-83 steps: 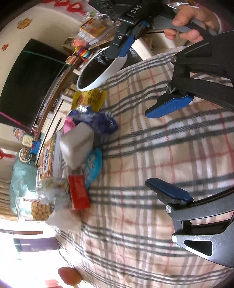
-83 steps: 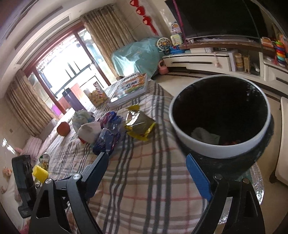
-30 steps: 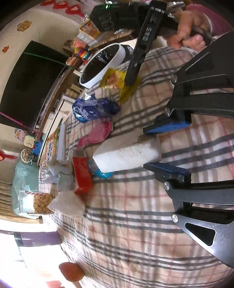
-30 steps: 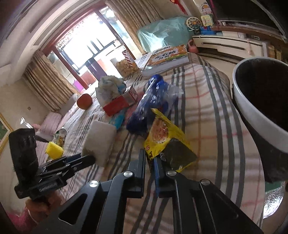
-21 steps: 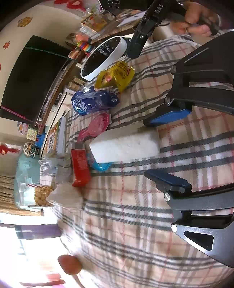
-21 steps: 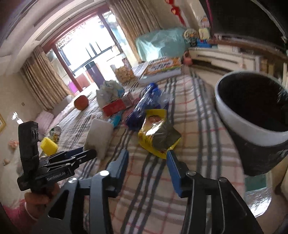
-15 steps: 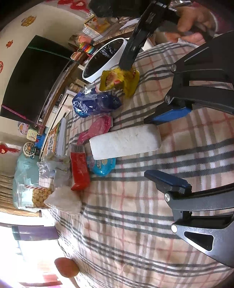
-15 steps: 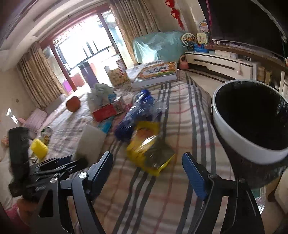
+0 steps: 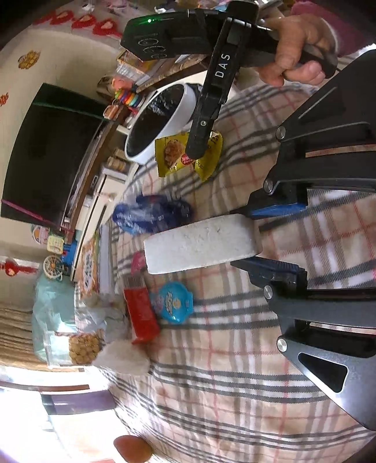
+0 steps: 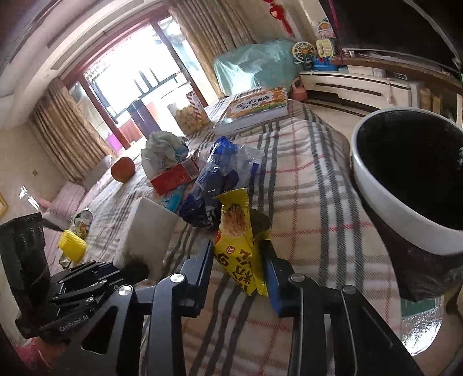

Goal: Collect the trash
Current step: 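Lift the foam block and yellow bag off the table toward the bin, then open the left tool dropping the foam block while the right tool drops the yellow bag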

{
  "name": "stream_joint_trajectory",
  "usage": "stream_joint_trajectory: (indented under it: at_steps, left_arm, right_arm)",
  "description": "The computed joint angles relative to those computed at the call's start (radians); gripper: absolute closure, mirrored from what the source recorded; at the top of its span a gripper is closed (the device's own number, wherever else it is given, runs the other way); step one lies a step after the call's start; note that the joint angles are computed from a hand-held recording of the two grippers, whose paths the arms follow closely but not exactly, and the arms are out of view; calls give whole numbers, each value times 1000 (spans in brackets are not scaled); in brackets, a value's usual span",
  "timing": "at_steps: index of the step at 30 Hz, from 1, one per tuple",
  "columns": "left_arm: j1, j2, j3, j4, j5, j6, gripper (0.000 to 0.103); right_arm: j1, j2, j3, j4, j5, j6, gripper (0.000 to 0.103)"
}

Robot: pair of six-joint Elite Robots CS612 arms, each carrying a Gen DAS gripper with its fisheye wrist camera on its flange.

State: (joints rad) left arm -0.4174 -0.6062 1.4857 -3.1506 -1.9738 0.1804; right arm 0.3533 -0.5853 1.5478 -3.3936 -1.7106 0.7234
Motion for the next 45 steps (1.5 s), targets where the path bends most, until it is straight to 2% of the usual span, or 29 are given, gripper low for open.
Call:
stream_joint_trajectory:
  at_steps: [7, 18, 29, 45]
  left_arm:
    - [-13, -19, 22, 1, -46, 43, 79]
    - [-57, -39, 42, 38, -92, 124, 79]
    - [-94, -38, 15, 72, -99, 160, 79]
    - [-150, -11, -75, 139, -87, 166, 79]
  right_arm:
    - [1, -32, 66, -62, -30, 31, 69]
    - [-7, -76, 158, -122, -97, 77, 69]
    - [-26, -109, 232, -151, -161, 111, 69]
    - [-82, -140, 285, -145, -185, 121, 69]
